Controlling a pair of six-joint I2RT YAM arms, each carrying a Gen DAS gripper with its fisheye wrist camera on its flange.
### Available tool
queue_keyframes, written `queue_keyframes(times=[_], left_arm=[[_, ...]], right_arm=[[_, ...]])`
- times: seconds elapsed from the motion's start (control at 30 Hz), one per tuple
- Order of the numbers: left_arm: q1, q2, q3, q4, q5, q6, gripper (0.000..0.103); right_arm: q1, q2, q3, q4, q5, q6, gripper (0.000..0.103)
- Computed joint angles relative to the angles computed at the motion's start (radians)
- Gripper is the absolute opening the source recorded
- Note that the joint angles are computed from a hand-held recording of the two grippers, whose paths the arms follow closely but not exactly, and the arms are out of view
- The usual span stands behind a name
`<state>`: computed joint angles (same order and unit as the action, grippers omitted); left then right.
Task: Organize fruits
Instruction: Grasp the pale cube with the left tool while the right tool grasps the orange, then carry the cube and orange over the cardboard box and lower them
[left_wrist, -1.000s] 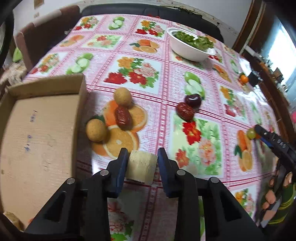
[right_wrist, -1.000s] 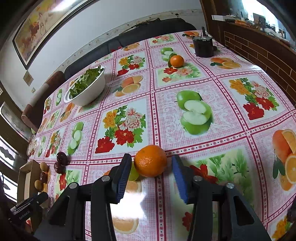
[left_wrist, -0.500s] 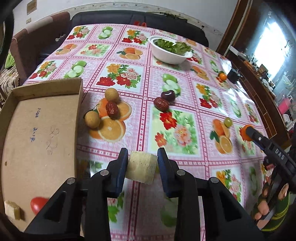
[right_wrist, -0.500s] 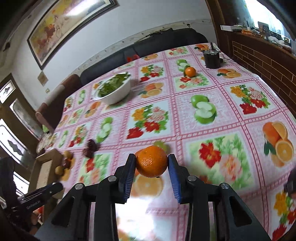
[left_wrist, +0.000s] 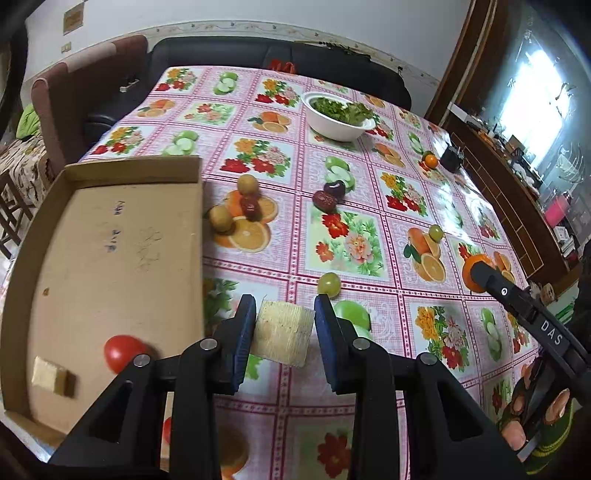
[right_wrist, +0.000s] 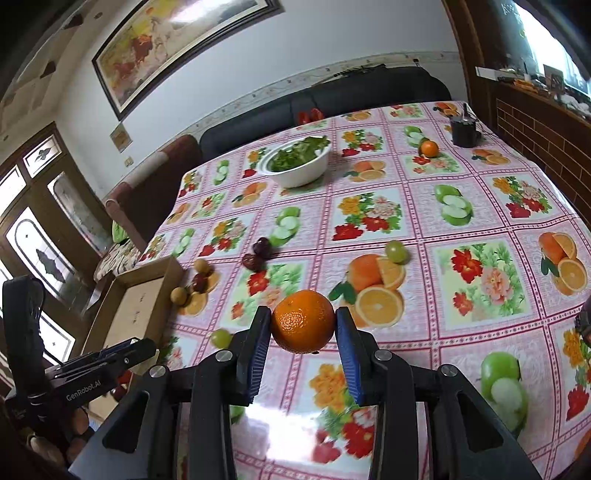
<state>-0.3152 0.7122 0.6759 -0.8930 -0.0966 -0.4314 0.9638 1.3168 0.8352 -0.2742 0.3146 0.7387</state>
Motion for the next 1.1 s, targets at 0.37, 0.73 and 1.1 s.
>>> queue_keyframes(times=[0.37, 0.73, 1.1], left_arm=[[0.204, -0.174, -0.006, -0.127, 0.061, 0.134, 0.03], [0.759, -0.216, -0.004, -0.186, 0.327, 0.508, 0.03], [1.023, -0.172, -0.012, -0.193, 0.454, 0.698, 0.03]], right_arm=[[0.148, 0.073, 0.085, -0.033, 0.06, 0.042, 0.036], [0.23, 0.229, 0.226, -0.036, 0.046, 0.027, 0.036], [0.262, 0.327, 0.329, -0.04, 0.028, 0.004, 0.036]])
